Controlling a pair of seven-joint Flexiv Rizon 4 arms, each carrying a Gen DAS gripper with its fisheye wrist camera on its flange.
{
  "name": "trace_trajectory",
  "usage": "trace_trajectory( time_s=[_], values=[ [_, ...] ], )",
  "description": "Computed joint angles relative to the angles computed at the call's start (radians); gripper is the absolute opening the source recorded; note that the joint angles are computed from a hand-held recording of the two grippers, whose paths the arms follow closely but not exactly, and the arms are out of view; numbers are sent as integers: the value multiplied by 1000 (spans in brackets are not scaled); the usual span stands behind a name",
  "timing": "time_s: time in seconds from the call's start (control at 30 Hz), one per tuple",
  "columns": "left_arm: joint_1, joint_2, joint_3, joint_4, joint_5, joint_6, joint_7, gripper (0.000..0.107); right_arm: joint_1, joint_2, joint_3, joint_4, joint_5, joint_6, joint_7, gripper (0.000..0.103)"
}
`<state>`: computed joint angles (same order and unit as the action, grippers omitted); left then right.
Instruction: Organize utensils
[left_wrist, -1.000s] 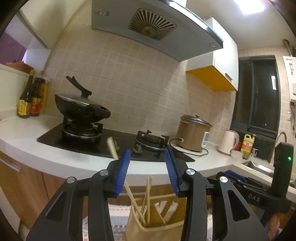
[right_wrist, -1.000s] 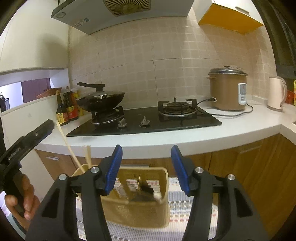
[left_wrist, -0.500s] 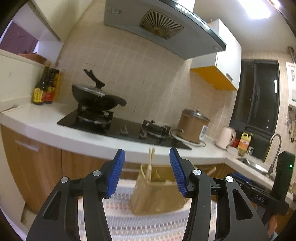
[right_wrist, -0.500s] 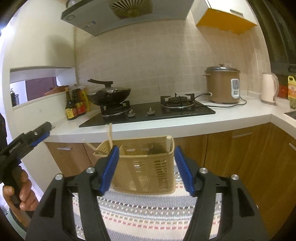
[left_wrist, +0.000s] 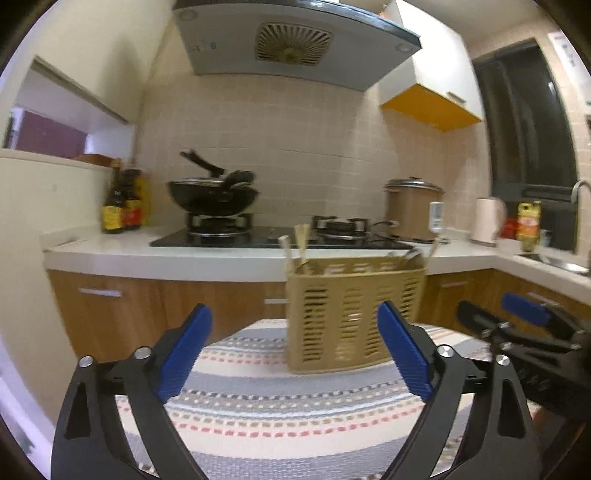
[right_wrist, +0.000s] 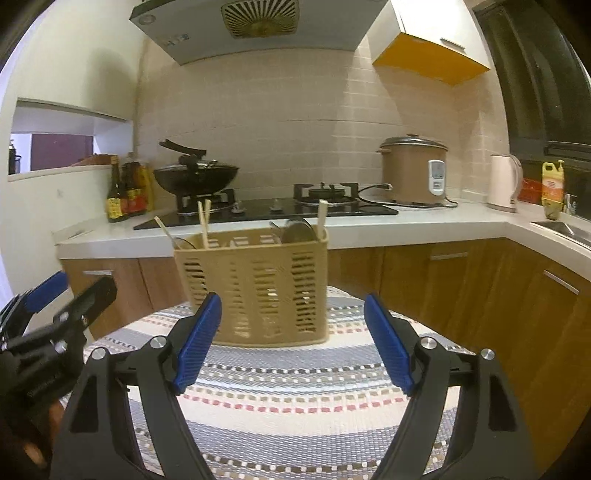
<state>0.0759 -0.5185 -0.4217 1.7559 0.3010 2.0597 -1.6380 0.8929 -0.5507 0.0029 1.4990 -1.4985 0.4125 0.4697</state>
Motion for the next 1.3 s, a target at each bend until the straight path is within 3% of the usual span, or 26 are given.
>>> trace_trajectory(
  time_s=[0.07, 0.17, 0.23, 0.37, 1.3],
  values=[
    [-51, -10, 57, 2, -52, -7, 12, 92, 2, -1, -1, 6, 5, -16, 2, 77],
    [-42, -18, 44, -6, -68, -57, 31, 92, -1, -5, 2, 10, 24, -32, -13, 78],
    [-77, -17, 85, -5, -104, -60, 58, 92, -7, -5, 6, 14, 37, -21, -23, 78],
    [-95, -17, 99, 2, -139, -69, 99, 94, 0, -12, 2, 8, 43, -33, -42, 80],
    [-104, -8, 91, 19, -225, -110, 159, 95, 4, -17, 2, 9, 65, -45, -33, 86]
  ],
)
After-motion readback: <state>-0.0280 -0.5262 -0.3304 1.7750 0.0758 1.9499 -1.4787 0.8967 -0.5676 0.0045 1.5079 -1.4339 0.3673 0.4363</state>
